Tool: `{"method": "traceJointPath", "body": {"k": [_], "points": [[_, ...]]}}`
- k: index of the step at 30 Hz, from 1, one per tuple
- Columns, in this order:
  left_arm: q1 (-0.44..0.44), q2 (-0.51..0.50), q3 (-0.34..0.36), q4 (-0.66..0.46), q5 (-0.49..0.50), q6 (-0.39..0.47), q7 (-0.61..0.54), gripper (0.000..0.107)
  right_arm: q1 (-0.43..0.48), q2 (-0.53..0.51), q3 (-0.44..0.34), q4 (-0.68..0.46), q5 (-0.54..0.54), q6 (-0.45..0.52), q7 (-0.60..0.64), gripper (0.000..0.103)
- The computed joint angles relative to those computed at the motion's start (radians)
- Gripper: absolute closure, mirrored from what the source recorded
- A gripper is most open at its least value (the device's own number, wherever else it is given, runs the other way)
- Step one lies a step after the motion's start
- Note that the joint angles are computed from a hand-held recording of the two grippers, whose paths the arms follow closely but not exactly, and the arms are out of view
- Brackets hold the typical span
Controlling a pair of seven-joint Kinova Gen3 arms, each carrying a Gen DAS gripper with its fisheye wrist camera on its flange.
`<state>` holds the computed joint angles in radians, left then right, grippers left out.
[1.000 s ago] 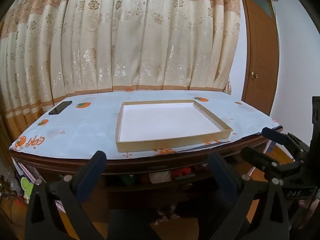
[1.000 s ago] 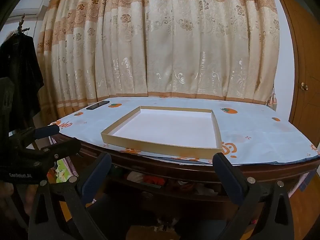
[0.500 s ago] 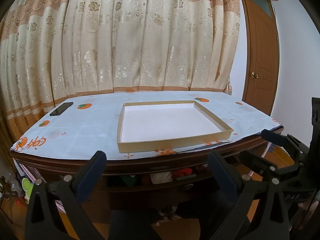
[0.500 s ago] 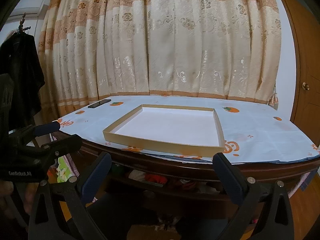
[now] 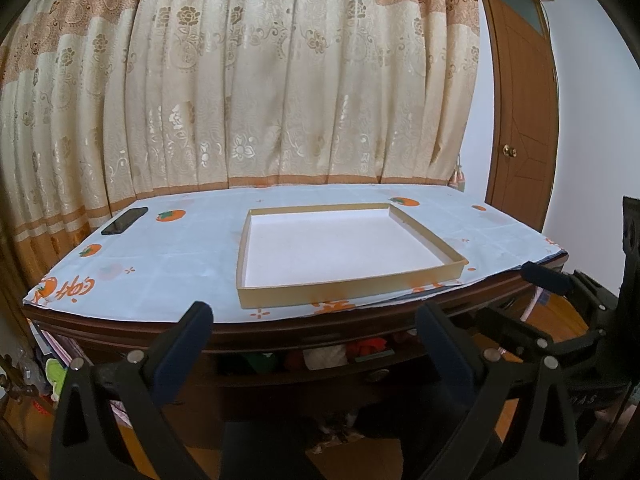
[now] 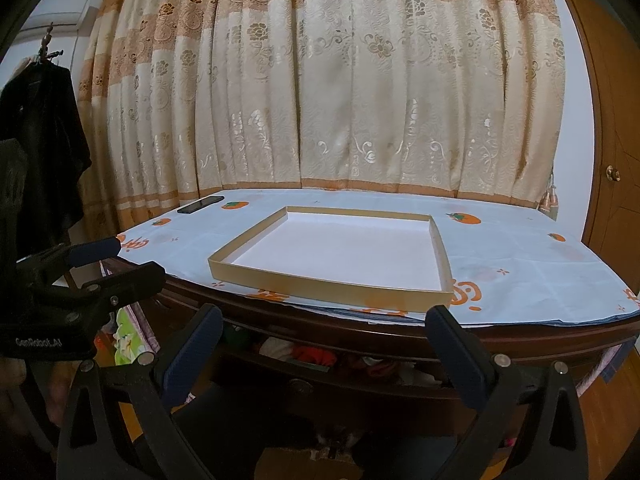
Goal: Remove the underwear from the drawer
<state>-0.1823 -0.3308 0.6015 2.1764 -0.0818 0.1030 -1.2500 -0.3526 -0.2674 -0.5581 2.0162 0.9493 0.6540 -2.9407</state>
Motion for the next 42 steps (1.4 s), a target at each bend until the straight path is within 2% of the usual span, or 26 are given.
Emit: {"method": "traceJointPath", "body": {"k": [23, 35, 42], "points": [[-0.001, -0.002, -0.001, -0.001, 0.002, 0.001, -0.004, 0.005, -0.018, 0.015, -0.005, 0.000, 0.018, 0.013, -0.018, 0.000], [0.012, -0.005, -0.018, -0.006, 0.002, 0.010, -0.008, 0.005, -0.051, 0.018, 0.022, -0.005, 0.023, 0.029, -0.016, 0.000], [0.028, -0.001, -0.035, -0.006, -0.002, 0.012, -0.010, 0.005, -0.048, 0.021, 0.009, 0.007, 0.074, 0.043, -0.058, 0.000]]}}
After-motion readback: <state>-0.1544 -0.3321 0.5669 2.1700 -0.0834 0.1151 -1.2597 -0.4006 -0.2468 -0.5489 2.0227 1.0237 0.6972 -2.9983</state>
